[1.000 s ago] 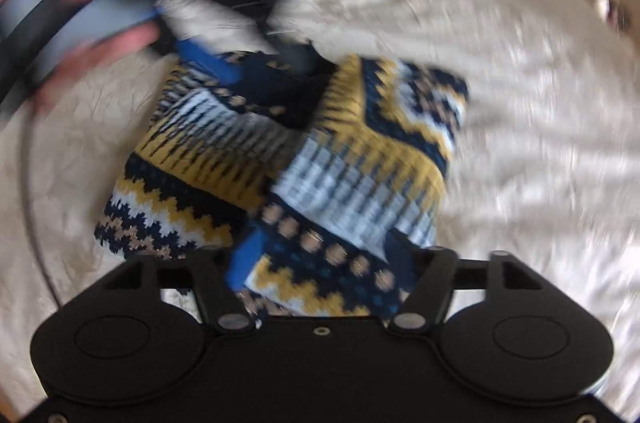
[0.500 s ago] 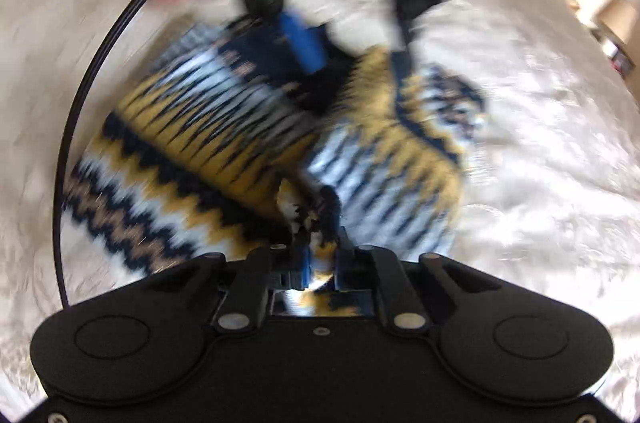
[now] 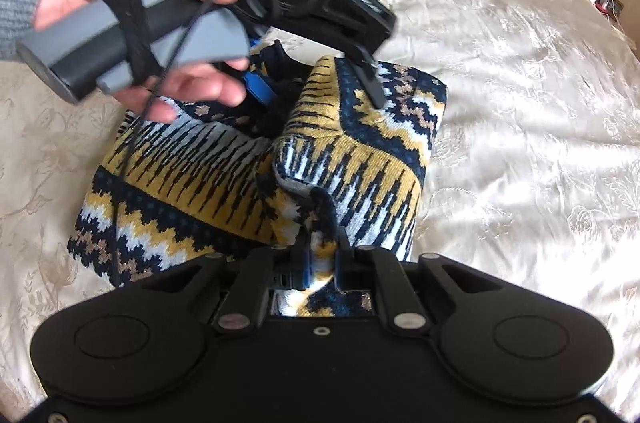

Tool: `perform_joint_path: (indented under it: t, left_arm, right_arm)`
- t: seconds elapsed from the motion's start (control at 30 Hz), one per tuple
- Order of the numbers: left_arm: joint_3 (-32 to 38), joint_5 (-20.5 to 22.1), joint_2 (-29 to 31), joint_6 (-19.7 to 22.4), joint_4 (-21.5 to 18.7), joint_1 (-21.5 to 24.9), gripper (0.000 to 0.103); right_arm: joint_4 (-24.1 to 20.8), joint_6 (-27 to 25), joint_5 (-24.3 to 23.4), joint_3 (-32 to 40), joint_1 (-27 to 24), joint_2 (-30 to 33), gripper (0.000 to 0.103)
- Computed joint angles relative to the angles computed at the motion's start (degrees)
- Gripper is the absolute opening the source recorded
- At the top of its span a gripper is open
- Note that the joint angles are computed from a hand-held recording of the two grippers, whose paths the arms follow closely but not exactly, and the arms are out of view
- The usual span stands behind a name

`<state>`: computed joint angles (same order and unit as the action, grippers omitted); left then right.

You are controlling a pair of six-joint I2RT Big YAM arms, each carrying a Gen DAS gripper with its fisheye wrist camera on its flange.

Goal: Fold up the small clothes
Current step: 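Grasp the sweater's side edge with the left gripper and lift it, then fold the lifted edge over the sweater and open the left gripper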

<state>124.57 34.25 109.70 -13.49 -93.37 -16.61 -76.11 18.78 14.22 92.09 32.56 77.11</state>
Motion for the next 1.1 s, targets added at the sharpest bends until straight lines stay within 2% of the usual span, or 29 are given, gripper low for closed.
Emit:
perform_joint_path:
  t: [0.03,0.1,0.2,0.23,0.33,0.43,0.63,0.73,0.87,0.97,1.1]
  left_arm:
    - [-1.10,0.18,-0.63,-1.79,1.41,-0.20,0.088]
    - [-1.56,-1.03,-1.05,-3.89,2.00,-0.80,0.057]
    - [-1.97,-1.63,-1.80,-3.70,3.11,-1.08,0.028]
    - [-2.25,-1.19,-2.27,-3.59,3.84,-1.05,0.022]
    - [-0.55,-3.32,-2.98,-1.37,3.37,-1.57,0.021]
    - [0.36,-2.14,-4.75,0.41,3.58,-0.74,0.021]
    - [-0.92,0.04,-9.00,4.90,0.71,5.49,0.021]
    - [-4.02,-1.05,-11.05,7.35,-0.98,9.54,0.021]
    - [-10.79,-2.63,-13.53,7.74,-0.85,13.98,0.021]
    - [-16.17,-2.67,-14.81,8.29,0.91,16.03,0.022]
    - [-21.13,-1.24,-15.73,6.75,4.72,16.72,0.026]
  right_arm:
    - [0.05,-0.12,0.11,-0.01,0.09,0.06,0.017]
    - [-0.13,-0.15,0.47,0.08,0.27,0.07,0.017]
    - [-0.50,0.15,1.03,0.43,0.65,-0.11,0.017]
    - [-0.78,0.31,1.29,0.63,0.90,-0.25,0.017]
    - [-0.71,0.27,1.78,1.37,1.34,-0.57,0.016]
    - [-0.84,-0.60,1.15,3.67,2.48,-0.50,0.016]
    - [0.84,-2.60,-3.51,9.60,6.35,2.56,0.016]
    - [2.11,-3.30,-6.93,11.51,7.92,5.25,0.016]
    - [2.46,-4.64,-10.90,12.93,9.30,8.91,0.016]
    - [1.01,-6.12,-12.59,13.52,10.12,11.18,0.016]
    - [-1.39,-9.04,-13.16,13.81,10.55,13.22,0.017]
